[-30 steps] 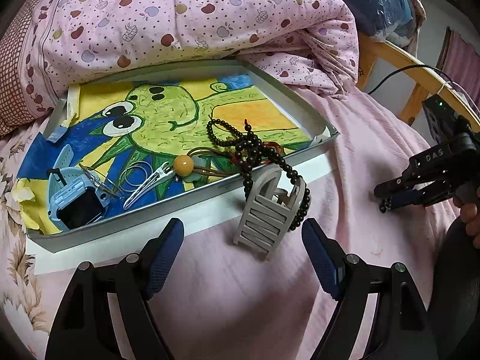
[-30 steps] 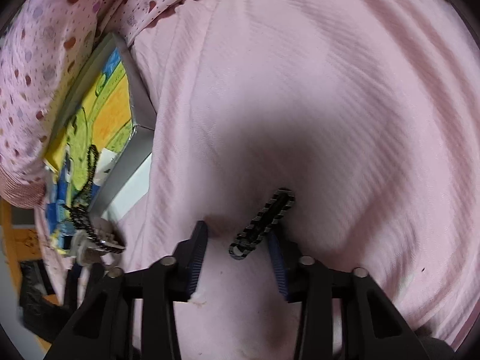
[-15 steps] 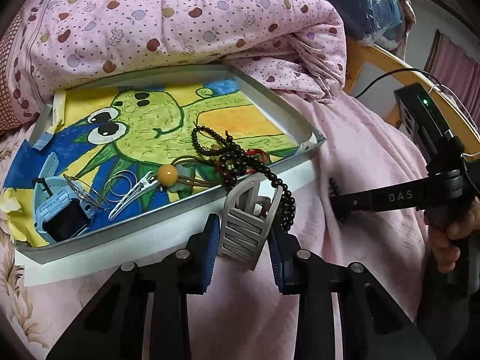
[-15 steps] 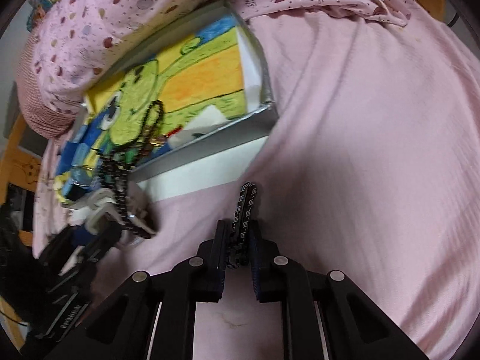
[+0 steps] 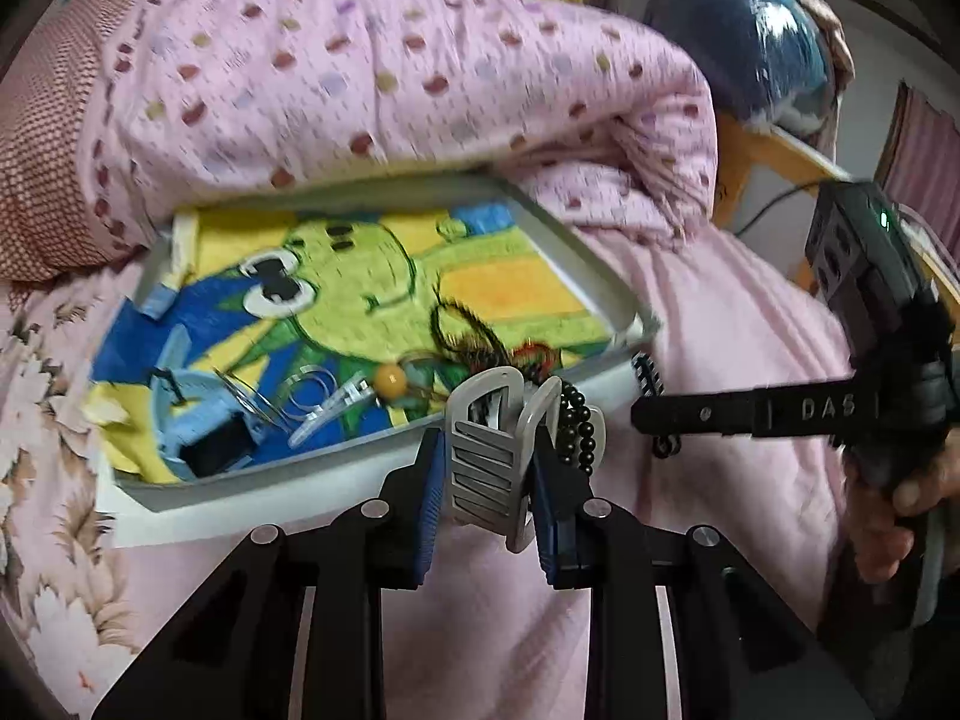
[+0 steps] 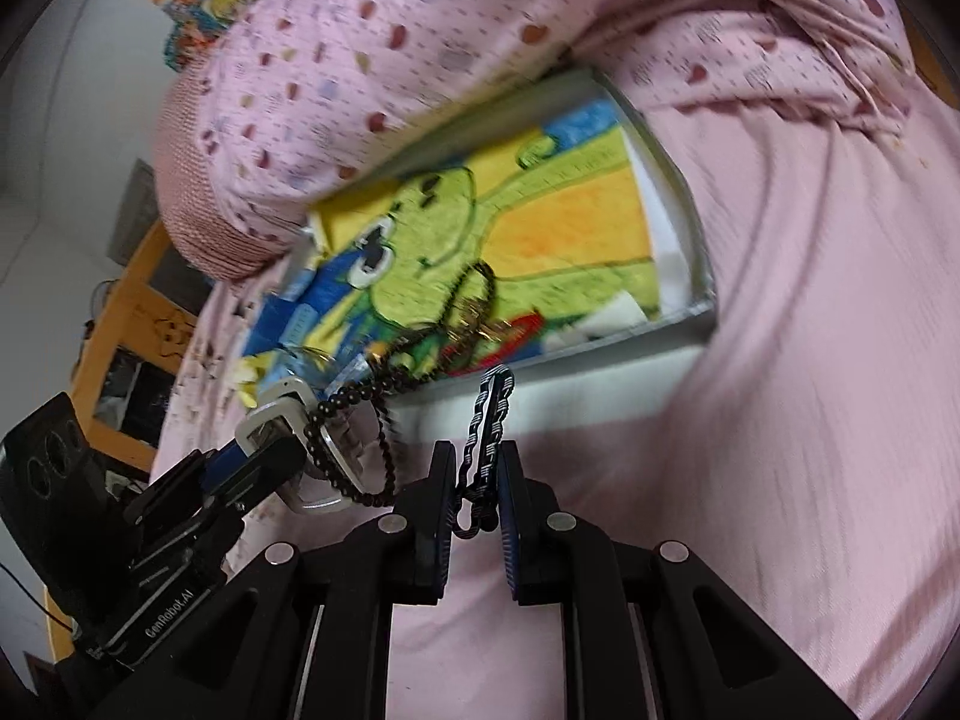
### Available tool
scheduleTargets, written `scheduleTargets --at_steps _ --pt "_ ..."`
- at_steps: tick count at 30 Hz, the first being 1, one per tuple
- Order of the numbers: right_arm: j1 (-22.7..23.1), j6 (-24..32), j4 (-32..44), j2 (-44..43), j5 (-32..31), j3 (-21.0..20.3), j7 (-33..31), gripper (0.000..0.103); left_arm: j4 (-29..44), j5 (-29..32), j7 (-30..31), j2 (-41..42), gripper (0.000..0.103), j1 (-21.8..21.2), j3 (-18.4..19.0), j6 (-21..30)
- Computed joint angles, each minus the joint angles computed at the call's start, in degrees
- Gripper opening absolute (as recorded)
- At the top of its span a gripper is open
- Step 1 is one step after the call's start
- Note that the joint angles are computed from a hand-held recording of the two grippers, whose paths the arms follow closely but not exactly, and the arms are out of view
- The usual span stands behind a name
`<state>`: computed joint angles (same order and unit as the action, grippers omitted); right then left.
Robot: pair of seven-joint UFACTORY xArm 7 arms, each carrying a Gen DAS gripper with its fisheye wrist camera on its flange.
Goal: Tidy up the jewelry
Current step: 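Carry the grey clip and beaded bracelet into the tray and release them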
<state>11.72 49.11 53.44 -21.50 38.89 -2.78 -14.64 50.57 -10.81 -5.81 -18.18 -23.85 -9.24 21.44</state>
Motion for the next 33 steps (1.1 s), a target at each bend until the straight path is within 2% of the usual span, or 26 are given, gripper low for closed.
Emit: scheduleTargets --at_steps 7,12,15,23,29,33 --pt "2.17 -7.06 1.23 0.66 5.80 -0.50 -5.14 0.013 1.64 3.72 -4.50 -0.25 0.023 2.65 -1.19 -1.54" --pt "4.27 -14.12 4.49 3.83 11.05 -0.14 -10.78 0.013 3.91 7.30 -7.26 0.94 0.023 5.16 -1.42 -1.76" --pt "4.97 -15.88 6.73 6.23 13.43 0.27 -13.42 0.013 4.43 9.02 -9.06 1.13 0.023 6.73 -1.25 -2.59" --pt "4.54 -16.62 9.26 11.06 9.37 4.02 -14.11 0.013 5.33 13.34 -13.73 3.25 0.023 10.50 -1.00 -3.69" --pt "3.53 -16.64 9.36 13.58 4.09 5.81 -11.72 0.013 6.23 15.24 -16.93 6.37 0.023 11.68 -0.80 -4.42" --pt "2.99 -16.26 8.94 14.31 1.08 6.38 -9.68 0.013 6.61 13.50 -15.65 8.37 0.023 10.47 0.43 -3.70"
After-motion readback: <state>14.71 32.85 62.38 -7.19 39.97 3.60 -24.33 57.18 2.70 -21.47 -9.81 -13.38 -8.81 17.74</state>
